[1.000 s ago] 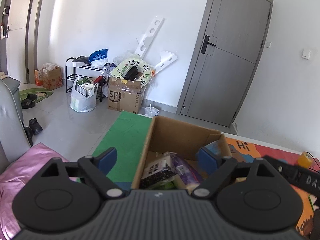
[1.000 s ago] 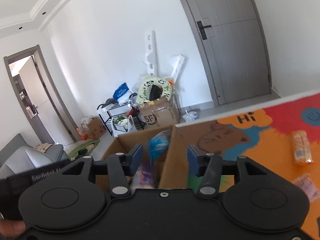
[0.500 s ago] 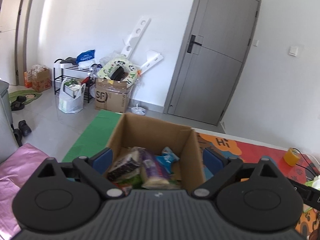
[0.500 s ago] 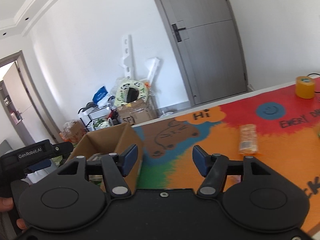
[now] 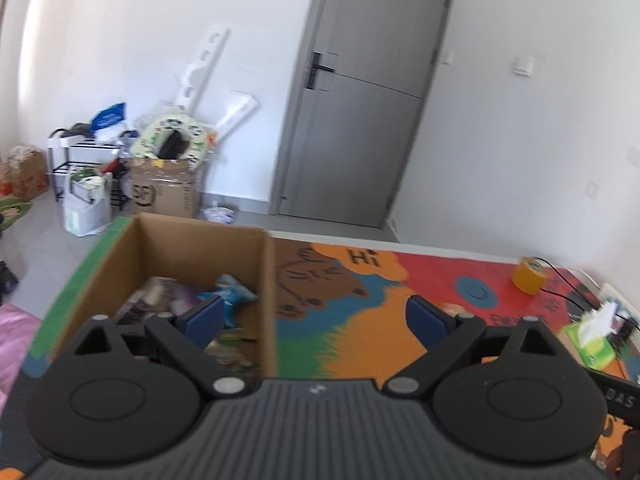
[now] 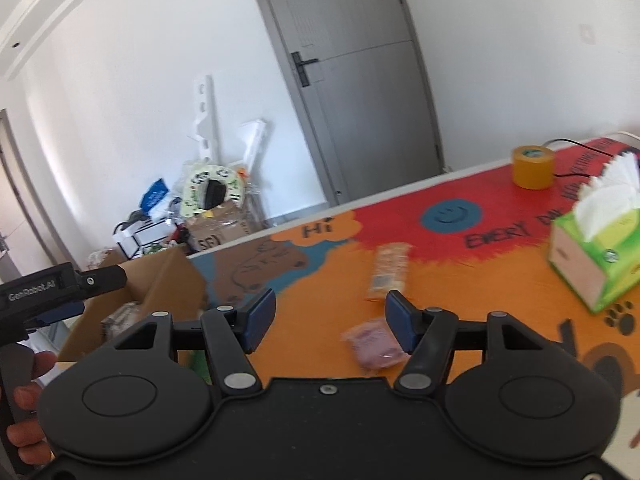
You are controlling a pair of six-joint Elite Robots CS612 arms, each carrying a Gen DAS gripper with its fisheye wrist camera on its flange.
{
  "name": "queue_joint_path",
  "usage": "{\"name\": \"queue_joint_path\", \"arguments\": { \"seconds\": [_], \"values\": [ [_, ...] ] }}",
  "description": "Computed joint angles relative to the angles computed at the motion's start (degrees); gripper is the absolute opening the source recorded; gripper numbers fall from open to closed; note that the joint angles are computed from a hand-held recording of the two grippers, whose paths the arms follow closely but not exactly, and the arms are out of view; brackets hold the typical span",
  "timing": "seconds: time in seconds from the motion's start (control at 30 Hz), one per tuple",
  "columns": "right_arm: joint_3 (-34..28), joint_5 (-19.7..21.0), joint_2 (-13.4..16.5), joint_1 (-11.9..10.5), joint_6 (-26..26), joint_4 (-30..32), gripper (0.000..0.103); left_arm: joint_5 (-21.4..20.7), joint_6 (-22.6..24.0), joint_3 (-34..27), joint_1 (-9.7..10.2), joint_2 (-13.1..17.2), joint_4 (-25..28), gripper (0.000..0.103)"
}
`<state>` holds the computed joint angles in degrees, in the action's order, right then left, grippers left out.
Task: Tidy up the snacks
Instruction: 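Move both open grippers back over the pink packet and biscuit bar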
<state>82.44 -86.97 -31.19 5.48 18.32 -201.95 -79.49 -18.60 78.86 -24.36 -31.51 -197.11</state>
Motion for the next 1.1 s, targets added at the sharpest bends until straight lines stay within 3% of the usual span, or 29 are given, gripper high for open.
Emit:
{"name": "queue_joint_path", "arguments": {
  "seconds": [0.33, 0.97, 1.1],
  "values": [
    [1.1, -1.6, 0.0, -0.9, 1.2, 1.2, 0.061, -4.0, 1.8, -2.0, -2.02, 1.4, 3.2, 0.096],
    [3.3, -3.0, 0.5, -3.8, 4.5, 1.6, 0.061, -3.0, 0.8, -8.2, -4.91, 5.5, 11.9, 0.096],
    [3.4, -2.5, 0.9, -4.4, 5.1, 1.1, 0.071, -2.3, 0.7, -9.3, -5.41, 6.2, 13.7, 0.096]
  ]
}}
